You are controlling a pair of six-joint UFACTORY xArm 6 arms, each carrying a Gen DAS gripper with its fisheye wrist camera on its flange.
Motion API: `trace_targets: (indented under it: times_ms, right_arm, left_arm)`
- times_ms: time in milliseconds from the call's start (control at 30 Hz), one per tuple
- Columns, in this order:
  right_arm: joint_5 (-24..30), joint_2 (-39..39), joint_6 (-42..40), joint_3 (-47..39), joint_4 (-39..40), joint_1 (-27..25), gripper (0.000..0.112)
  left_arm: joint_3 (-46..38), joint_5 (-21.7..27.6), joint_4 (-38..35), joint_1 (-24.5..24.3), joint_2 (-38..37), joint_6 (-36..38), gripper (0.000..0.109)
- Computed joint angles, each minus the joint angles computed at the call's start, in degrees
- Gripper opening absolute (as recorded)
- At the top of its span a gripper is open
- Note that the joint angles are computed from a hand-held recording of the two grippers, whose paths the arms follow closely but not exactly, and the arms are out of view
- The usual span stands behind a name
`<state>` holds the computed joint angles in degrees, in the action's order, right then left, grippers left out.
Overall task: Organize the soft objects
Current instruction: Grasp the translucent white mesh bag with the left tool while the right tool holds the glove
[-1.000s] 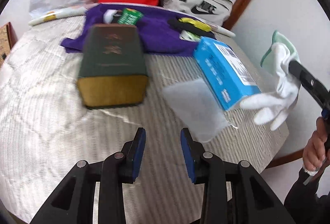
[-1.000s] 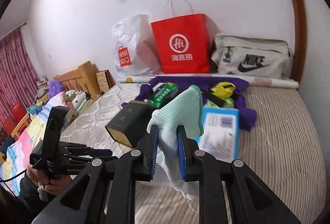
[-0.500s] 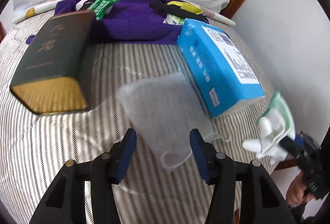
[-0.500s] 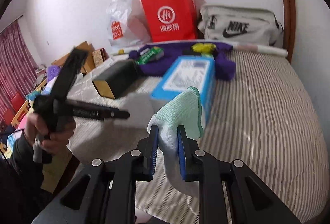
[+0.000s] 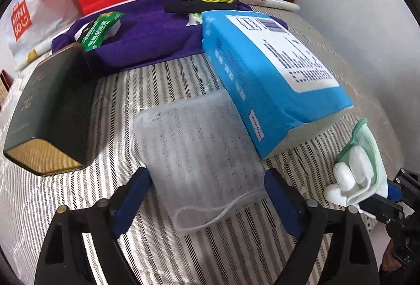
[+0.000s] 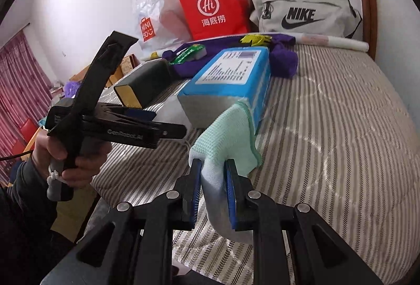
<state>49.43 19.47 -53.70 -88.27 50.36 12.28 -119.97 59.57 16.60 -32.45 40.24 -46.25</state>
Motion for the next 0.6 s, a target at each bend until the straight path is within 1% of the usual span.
trace_targets:
  times_ms: [100,233,300,400,433,467,500,567,600]
  right_arm:
    - [0.14,0.68,0.67,-0.01,-0.12,0.12,0.018]
    - [-0.58,1.04,1.02,0.01,-0.04,0.29,0.018]
    - [-0.97,1.34,1.38,-0.12,-0.29,0.4,0.019]
    - [-1.81,1.55,1.61,0.06,-0.25,0.55,0.019]
    - [-2.22,1.57,1.78,0.17,-0.26,0.62,0.02]
    - [-2.4,1.68,1.95,0.1,-0.38,0.67,0.022]
    - [-2.67,1.79,2.21,0.02,-0.7,0.79,0.023]
    - [-3.43,1.88,2.83,0.02,-1.63,1.13,0.032]
    - [-4.01,1.95,3.25,0.09,-2.27,1.44,0.034]
  left_arm:
    - [-2.94,2.28,2.12,-0.8,1.96,-0.01,0.095]
    - [-0.82,0.21,4.04,-0.91,1.09,-1.04,0.096]
    - [0.9,-0.86,5.57,-1.02,0.16,-1.92,0.09]
    - [3.4,-2.51,6.54,-1.03,-1.42,-2.38,0.076]
    - [4.87,-3.25,7.09,-0.93,-2.37,-2.73,0.068]
    - [5.91,-3.85,7.38,-0.84,-3.03,-2.94,0.062]
    - [7.43,-4.61,7.8,-0.72,-4.01,-3.2,0.059]
    - [9.15,-5.67,8.57,-0.58,-5.06,-3.5,0.046]
    - [10.34,-6.44,8.84,-0.52,-5.8,-3.73,0.043]
